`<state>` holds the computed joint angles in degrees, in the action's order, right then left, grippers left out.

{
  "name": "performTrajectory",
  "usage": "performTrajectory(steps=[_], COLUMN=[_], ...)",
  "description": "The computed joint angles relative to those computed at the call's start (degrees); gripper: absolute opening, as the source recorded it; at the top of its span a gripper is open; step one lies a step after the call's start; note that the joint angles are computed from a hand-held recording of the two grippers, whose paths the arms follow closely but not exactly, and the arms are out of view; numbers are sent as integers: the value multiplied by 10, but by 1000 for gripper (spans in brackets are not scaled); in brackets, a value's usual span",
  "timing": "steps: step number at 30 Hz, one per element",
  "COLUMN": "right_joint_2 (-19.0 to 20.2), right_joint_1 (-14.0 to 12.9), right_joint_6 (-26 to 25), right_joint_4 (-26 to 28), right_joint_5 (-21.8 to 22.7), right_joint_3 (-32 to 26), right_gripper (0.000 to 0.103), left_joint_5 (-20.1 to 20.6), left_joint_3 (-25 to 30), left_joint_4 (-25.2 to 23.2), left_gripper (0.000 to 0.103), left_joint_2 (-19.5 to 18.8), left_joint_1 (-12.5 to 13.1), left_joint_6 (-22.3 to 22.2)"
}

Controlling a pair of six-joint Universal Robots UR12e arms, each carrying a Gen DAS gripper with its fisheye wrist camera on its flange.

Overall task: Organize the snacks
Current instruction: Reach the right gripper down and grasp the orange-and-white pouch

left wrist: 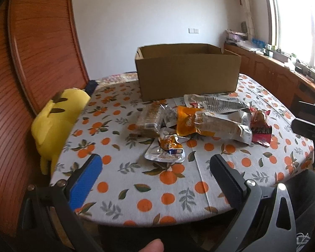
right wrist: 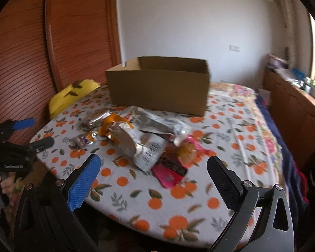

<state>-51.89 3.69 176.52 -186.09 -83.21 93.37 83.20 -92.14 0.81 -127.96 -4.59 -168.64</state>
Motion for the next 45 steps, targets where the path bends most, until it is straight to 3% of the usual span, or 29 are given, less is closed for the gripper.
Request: performTrajectory(steps=[13,20,29,33,38,45], right_joint_2=[54,84,112,120,115,129], right_joint_1=[-3,0,10,15,24,23], right_joint_6=[-90,-141,-213,-235,-277,-268], right_joint_4=[160,267,373,386,399,425], right_joint_5=[92,107,82,64,43,34], right_joint_3=[-114,-185,-253,-268,-263,-282], right_gripper=[93,88,80,79,67,65], left_joint_5=[-73,-84,-109,-112,-115,-126], left_joint_3=[64,92,123,128,129,131], left_joint_4=[-105,-148,-186,-185,-182,-184], left_gripper=[100,99,99,99,99,99], left_joint_2=[-26,-40,-62,-68,-70,-71], left_joint_1=[15,18,25,26,28,30], left_joint_6=[28,48,49,46,41,38])
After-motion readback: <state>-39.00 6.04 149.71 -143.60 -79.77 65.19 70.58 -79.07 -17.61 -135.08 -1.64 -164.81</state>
